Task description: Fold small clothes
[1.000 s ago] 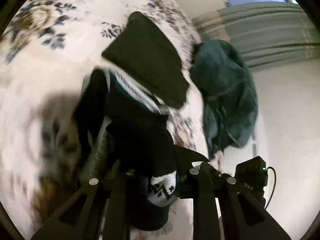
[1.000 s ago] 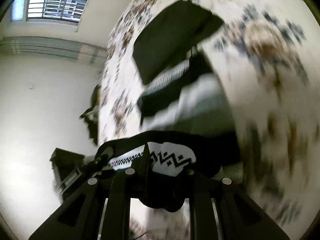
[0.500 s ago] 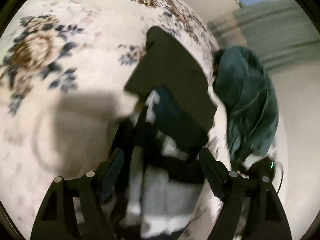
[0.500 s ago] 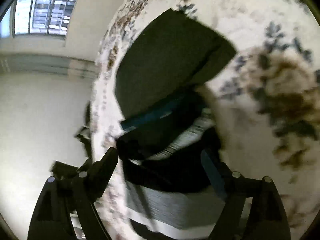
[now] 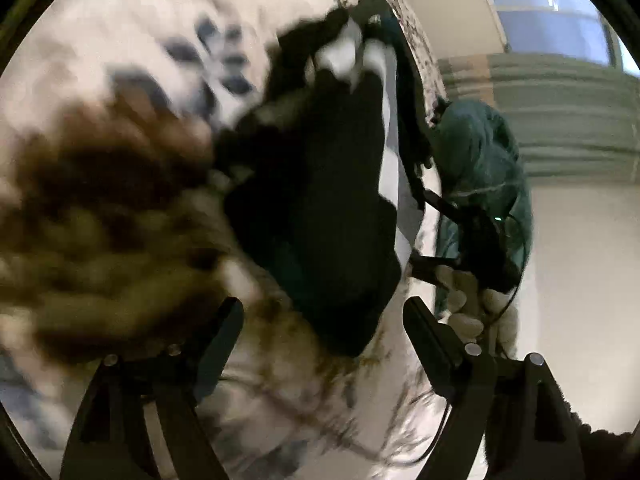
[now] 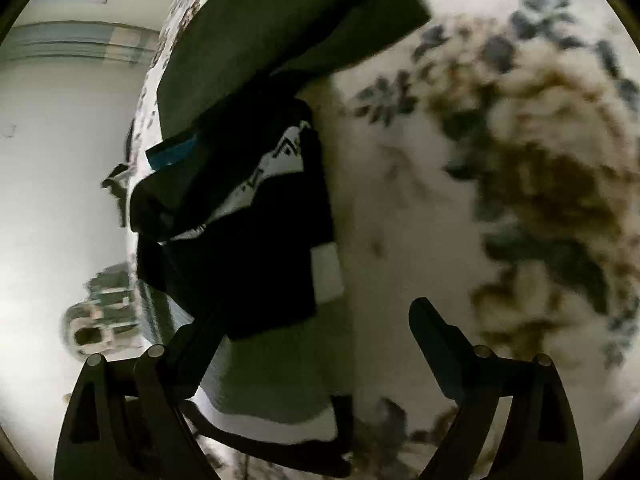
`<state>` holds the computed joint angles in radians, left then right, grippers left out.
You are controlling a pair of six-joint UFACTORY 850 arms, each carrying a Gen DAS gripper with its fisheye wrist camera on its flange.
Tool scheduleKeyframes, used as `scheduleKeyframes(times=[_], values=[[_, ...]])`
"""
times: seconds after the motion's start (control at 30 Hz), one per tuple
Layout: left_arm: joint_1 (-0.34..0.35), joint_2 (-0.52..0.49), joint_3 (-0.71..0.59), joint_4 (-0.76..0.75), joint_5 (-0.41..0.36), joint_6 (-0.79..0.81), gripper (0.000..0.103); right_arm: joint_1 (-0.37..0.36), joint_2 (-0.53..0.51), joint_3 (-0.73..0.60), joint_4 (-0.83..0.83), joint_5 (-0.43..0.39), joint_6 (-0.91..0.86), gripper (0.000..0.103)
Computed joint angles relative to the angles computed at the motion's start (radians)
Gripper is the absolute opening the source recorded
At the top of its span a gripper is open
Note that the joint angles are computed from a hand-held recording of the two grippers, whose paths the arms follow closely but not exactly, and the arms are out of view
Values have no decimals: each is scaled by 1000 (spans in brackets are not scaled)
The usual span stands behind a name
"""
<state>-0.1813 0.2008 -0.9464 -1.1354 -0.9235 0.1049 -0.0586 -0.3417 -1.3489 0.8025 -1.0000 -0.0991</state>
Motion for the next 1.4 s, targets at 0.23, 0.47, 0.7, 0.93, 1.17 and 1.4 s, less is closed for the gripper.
scheduleKeyframes(times=[0.23,0.47,0.7,0.93,1.17,1.4], values=[[-65,-90,-17,-145,213,10,32,17,-186,-146,126,-104,-99,99],[13,-138,-122,-60,64,-24,25,54,-176,-109,188,-17,-187,43],[125,-200,-297,113,-201,1,25,55,57,143,291,92,-198,31],[165,-169,-292,290,-424,42,32,186,497,534,309,244,97,30],[121,-107,-297,483,-363,-67,46,269,607,683,179,246,379,63],[8,109,-248,1010,-323,-407,90,220,646,551,-261,129,581,74]])
